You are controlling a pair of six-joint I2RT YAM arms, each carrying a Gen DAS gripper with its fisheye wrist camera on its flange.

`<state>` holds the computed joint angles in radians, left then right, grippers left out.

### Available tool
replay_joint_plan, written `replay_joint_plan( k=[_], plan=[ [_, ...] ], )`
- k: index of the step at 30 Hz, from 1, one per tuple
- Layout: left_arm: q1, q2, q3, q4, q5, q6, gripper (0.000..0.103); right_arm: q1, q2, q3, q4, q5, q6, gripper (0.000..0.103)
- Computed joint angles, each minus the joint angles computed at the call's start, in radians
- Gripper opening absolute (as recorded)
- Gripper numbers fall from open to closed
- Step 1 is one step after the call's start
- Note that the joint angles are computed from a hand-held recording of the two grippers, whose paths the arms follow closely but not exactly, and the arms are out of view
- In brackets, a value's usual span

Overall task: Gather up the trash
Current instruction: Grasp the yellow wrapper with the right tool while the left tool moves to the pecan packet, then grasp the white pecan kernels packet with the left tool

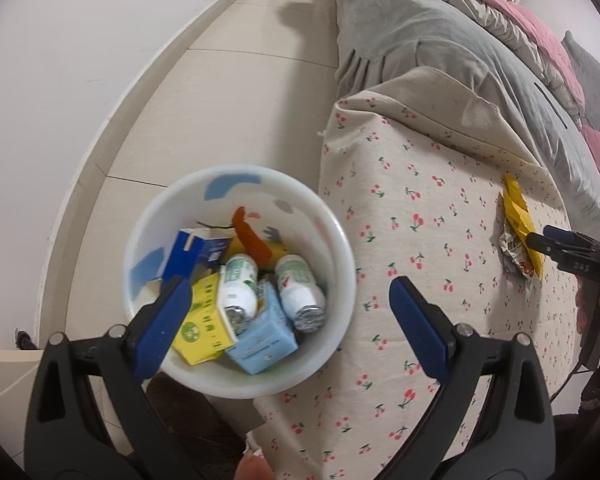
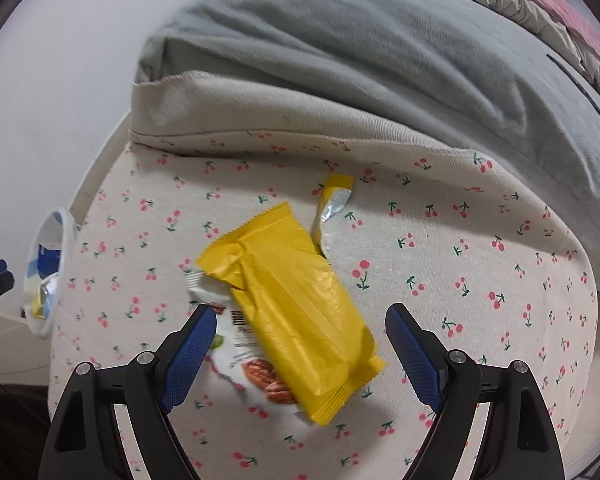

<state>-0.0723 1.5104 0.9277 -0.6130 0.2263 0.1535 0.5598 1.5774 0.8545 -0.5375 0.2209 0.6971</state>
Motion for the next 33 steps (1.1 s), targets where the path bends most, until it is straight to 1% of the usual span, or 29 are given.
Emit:
replay_joint_plan(
  k=[5, 9, 10, 11, 13, 14, 16, 18, 20, 25, 30, 33],
  plan=[
    [-0.044, 0.010, 0.001, 0.005, -0.011, -0.023, 0.098, -0.052, 0.036, -0.016, 0.043, -0.045, -0.026, 0.088],
    [-0.076, 0.015, 0.002, 0.008, -0.022, -0.040, 0.098, -0.095, 0.033, -0.054, 0.087, -0.123, -0.038, 0.087],
    [-0.085, 0.017, 0.003, 0.009, -0.024, -0.045, 0.098, -0.097, 0.031, -0.061, 0.088, -0.127, -0.040, 0.086],
    [-0.094, 0.019, 0.005, 0.009, -0.026, -0.051, 0.098, -0.088, 0.028, -0.061, 0.084, -0.108, -0.047, 0.084],
    [-0.113, 0.020, 0.007, 0.009, -0.030, -0.063, 0.098, -0.079, 0.027, -0.054, 0.066, -0.084, -0.050, 0.071],
    [-0.119, 0.021, 0.009, 0.009, -0.031, -0.066, 0.098, -0.074, 0.022, -0.058, 0.069, -0.082, -0.048, 0.068],
    [-0.141, 0.021, 0.012, 0.008, -0.035, -0.079, 0.098, -0.066, 0.019, -0.061, 0.074, -0.077, -0.038, 0.059],
    [-0.160, 0.021, 0.015, 0.008, -0.037, -0.092, 0.098, -0.059, -0.002, -0.069, 0.062, -0.063, -0.033, 0.056],
    [-0.186, 0.022, 0.020, 0.008, -0.039, -0.110, 0.098, -0.055, -0.036, -0.087, 0.054, -0.053, -0.024, 0.054],
    [-0.270, 0.034, 0.038, 0.009, -0.049, -0.164, 0.098, -0.049, -0.179, -0.152, 0.024, -0.041, 0.017, 0.054],
    [-0.373, 0.062, 0.069, 0.015, -0.059, -0.228, 0.098, -0.042, -0.356, -0.208, -0.059, -0.013, 0.060, 0.054],
    [-0.445, 0.086, 0.090, 0.021, -0.066, -0.277, 0.098, -0.023, -0.474, -0.247, -0.132, 0.015, 0.110, 0.054]
  ],
)
